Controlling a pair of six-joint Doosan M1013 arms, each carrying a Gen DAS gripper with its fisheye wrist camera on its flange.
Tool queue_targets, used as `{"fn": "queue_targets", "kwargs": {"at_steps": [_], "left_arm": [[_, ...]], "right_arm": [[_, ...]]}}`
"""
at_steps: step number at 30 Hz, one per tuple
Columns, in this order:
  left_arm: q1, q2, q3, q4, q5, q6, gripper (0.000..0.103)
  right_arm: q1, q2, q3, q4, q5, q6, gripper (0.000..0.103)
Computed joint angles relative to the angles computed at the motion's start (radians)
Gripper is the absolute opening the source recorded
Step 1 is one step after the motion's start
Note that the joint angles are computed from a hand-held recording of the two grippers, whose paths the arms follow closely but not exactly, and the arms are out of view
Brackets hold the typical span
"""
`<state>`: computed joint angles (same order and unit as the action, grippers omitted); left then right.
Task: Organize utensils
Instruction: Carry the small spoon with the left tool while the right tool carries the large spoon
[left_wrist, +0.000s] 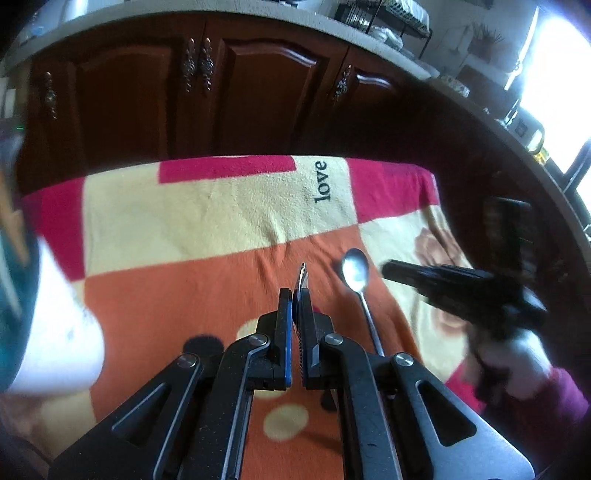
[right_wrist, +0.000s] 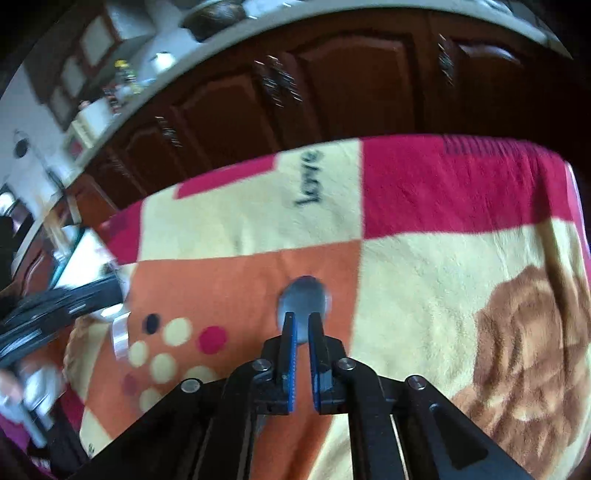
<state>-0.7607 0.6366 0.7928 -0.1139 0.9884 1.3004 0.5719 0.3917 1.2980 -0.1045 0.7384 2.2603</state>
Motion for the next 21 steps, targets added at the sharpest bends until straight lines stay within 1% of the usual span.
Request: {"fn": "queue_targets", "kwargs": {"at_steps": [1, 3, 4, 6, 7, 9, 10, 12, 16, 21], "left_arm": [[0.000, -0.016, 0.023, 0.000, -0.010, 0.001, 0.002], [0.000, -0.048, 0.069, 0.002, -0.028, 0.003, 0.002], [-0.001, -0.061, 0.086, 0.005, -0.033, -0.002, 0.002], [0.002, -0.077, 0.108, 0.002, -0.038, -0.008, 0.002], [0.004, -0.084, 0.117, 0.002, -0.039, -0.014, 0.002], [0.007, -0.094, 0.132, 0.005, -0.043, -0.022, 0.002], [0.007, -0.098, 0.137, 0.005, -0.046, -0.025, 0.002], [0.009, -0.107, 0.149, 0.006, -0.054, -0.029, 0.002], [0.009, -0.135, 0.179, 0.018, -0.085, -0.037, 0.002], [0.008, -0.173, 0.212, 0.072, -0.121, -0.067, 0.002]], "right_arm": [[-0.010, 0.008, 0.000, 0.035, -0.009, -0.025, 0.011], [-0.020, 0.034, -0.023, 0.044, 0.019, -0.036, 0.029], [-0.027, 0.046, -0.032, 0.066, 0.022, -0.064, 0.030], [-0.034, 0.049, -0.027, 0.085, -0.018, -0.100, 0.030], [-0.041, 0.056, -0.037, 0.134, -0.012, -0.155, 0.029], [-0.037, 0.064, -0.052, 0.134, 0.007, -0.183, 0.011], [-0.034, 0.066, -0.057, 0.133, 0.011, -0.192, 0.009], [-0.025, 0.053, -0.043, 0.121, -0.010, -0.182, 0.003], [0.004, 0.006, -0.007, 0.036, -0.047, -0.110, 0.002], [0.053, -0.051, 0.018, -0.116, -0.080, 0.019, 0.002]]}}
